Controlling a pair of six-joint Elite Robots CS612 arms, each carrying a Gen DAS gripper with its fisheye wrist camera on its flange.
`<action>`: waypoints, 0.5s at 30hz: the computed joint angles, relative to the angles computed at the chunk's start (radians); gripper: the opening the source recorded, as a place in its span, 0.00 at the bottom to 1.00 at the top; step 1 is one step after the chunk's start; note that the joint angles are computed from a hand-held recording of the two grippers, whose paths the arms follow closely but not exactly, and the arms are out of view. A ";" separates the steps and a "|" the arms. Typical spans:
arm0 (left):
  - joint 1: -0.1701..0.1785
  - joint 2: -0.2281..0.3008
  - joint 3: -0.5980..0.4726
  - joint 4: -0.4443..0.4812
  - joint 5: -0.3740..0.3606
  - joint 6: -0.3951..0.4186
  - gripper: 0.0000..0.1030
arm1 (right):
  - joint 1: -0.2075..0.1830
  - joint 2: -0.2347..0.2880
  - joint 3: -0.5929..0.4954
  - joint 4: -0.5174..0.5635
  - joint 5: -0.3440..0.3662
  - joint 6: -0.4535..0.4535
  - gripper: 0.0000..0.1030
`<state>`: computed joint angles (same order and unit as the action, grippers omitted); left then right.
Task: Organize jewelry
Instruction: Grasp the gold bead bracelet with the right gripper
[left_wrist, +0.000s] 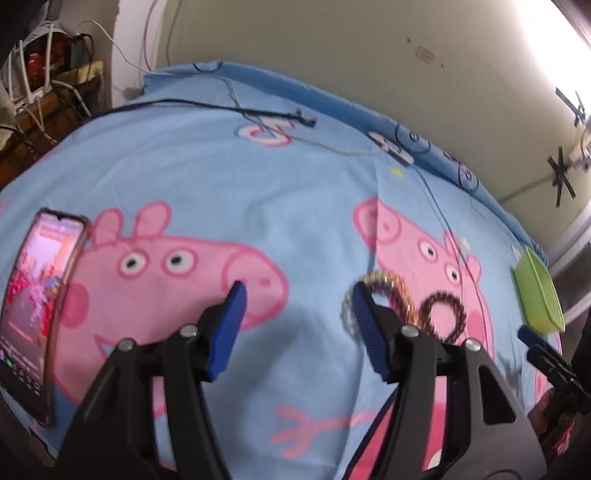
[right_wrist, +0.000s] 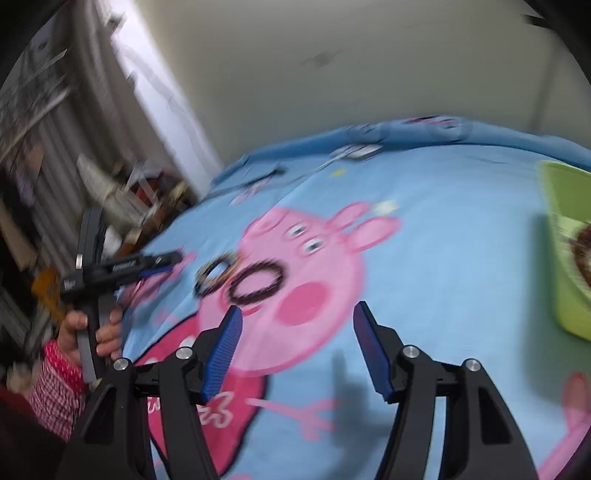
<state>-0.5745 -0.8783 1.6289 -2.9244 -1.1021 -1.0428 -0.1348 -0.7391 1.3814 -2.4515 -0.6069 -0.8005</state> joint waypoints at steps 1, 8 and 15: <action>-0.001 0.001 0.004 -0.014 -0.014 0.009 0.55 | 0.012 -0.008 0.005 0.028 -0.020 -0.048 0.43; 0.007 0.030 -0.031 -0.071 -0.095 0.097 0.55 | 0.081 -0.005 -0.014 0.017 -0.125 -0.107 0.24; 0.002 0.043 -0.055 -0.016 -0.079 0.136 0.55 | 0.133 0.043 -0.129 0.121 -0.147 -0.088 0.05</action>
<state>-0.5729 -0.8358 1.5737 -2.9403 -1.1813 -0.9071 -0.0019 -0.6964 1.2522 -2.3305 -0.7540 -0.8888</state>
